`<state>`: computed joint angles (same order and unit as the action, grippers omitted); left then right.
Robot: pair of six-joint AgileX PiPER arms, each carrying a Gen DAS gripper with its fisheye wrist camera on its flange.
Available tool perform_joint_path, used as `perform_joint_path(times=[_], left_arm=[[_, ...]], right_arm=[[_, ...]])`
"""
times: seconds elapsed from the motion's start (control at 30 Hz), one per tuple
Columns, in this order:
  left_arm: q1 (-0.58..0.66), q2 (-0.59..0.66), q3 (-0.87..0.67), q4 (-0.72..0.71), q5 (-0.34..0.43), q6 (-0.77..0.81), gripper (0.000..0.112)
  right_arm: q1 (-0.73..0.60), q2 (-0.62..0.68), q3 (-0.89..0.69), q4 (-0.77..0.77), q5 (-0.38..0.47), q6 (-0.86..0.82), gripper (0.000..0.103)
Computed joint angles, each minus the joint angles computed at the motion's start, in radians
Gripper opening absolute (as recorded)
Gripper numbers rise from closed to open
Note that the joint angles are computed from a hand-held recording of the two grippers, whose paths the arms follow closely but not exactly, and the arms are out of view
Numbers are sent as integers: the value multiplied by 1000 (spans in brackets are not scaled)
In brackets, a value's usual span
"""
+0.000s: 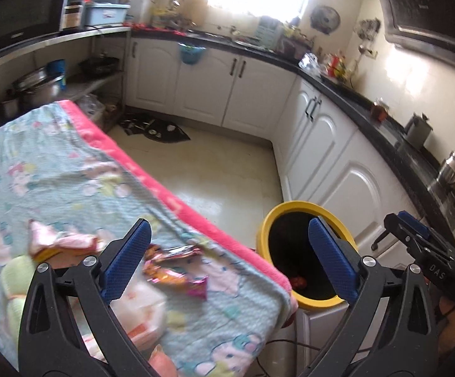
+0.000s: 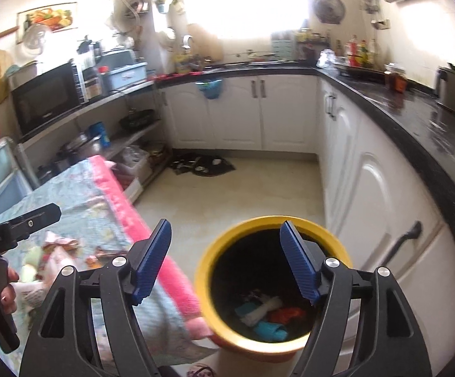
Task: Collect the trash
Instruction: 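Move both open tools back over the remaining trash on the table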
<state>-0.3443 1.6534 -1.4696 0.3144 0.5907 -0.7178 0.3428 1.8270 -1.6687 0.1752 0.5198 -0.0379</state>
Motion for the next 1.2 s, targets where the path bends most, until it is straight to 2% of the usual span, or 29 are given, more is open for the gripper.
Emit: perform_joint_path(times=[0.23,0.57,0.87,1.2], left_arm=[[18,-191,179,144,13,-151,92],[42,-398,338,267,94,-278,92],[108,-560,451,275,134,-287,92],[258,-708,546,179,158,-185,92]], right_arm=[[72,-19,-28,77,18,-93,72],[191,-28,-59,138,43,-172,76],[298,-33,-73,138,64,-206,78],[365,-48,-71,122,76,-224,79]])
